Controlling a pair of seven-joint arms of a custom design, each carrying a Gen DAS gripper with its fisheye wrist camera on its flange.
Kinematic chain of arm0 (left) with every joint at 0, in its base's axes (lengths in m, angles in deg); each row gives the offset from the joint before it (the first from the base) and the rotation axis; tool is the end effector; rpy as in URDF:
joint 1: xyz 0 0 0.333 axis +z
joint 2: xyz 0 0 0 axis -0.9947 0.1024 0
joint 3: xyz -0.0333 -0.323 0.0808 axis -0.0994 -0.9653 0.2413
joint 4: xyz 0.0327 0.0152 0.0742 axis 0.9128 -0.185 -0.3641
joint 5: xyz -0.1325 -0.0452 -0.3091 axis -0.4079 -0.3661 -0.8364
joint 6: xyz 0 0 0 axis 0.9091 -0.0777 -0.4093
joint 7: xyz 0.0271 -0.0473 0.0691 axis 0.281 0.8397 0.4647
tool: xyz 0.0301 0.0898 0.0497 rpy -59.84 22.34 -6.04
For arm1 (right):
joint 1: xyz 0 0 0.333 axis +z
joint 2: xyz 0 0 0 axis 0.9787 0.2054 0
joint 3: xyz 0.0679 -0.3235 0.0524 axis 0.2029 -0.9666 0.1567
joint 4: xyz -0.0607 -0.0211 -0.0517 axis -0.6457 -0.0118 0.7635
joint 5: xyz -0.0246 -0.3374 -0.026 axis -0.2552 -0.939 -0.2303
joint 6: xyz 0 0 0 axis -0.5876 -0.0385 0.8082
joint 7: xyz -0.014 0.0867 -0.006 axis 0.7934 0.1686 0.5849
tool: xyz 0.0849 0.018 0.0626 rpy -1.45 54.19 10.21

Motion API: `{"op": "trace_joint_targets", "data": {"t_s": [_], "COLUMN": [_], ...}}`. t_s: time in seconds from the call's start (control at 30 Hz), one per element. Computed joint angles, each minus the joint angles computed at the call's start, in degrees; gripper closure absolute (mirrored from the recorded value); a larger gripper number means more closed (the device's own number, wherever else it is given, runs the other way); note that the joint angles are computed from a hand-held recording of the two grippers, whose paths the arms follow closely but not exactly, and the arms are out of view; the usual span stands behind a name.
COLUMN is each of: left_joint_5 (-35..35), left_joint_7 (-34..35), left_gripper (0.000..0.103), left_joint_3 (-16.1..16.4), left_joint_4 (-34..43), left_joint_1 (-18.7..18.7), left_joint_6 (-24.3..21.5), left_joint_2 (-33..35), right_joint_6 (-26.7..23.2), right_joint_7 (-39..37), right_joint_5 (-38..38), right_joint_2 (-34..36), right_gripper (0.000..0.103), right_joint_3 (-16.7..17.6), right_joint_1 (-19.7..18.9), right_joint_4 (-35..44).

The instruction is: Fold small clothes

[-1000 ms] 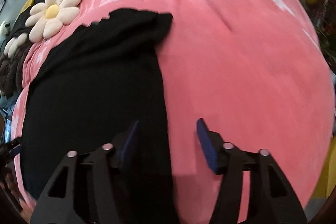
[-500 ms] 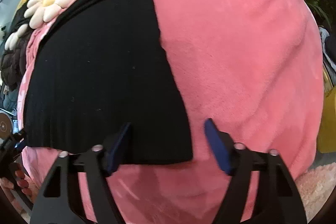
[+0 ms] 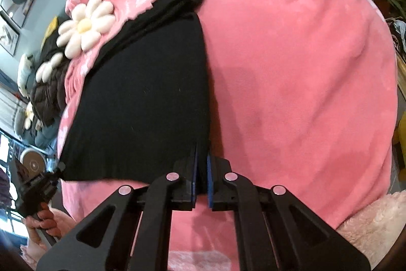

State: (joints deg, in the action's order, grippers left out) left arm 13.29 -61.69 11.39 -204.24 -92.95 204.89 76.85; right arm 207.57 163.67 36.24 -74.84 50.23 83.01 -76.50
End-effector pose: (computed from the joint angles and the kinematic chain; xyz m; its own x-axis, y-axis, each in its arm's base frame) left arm 0.5056 -0.1863 0.5204 0.4083 -0.7156 0.5668 -0.6414 -0.6667 -0.3797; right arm 0.5751 0.0365 0.5262 0.0101 -0.9284 -0.3715 -0.8606 0.1811 -0.4759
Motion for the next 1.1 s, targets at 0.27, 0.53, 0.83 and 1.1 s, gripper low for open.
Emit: {"op": "trace_joint_targets", "data": {"t_s": [0.27, 0.53, 0.83, 1.1], "left_joint_5": [2.3, 19.7, -3.8, -11.5], "left_joint_7": [-10.0, -23.6, 3.2, 5.7], "left_gripper": [0.043, 0.030, 0.097, 0.103], "left_joint_3": [1.0, 3.6, -3.5, 0.6], "left_joint_4": [0.9, 2.3, -1.4, -8.7], "left_joint_1": [0.5, -0.6, 3.6, -3.5], "left_joint_6": [-4.4, -1.4, 11.9, 11.7], "left_joint_2": [2.0, 4.1, 2.4, -7.9], "right_joint_6": [-0.9, 3.5, -2.9, -6.2], "right_joint_7": [5.8, 5.0, -6.1, -8.5], "right_joint_5": [-4.1, -4.8, 16.4, 17.6], "right_joint_2": [3.2, 4.4, -0.2, -9.1], "right_gripper": [0.073, 0.063, 0.099, 0.099], "right_joint_3": [-0.2, 0.8, 1.8, -1.3], "right_joint_1": [0.7, 1.4, -2.6, -1.5], "right_joint_4": [1.8, 1.3, 1.7, -3.2]}}
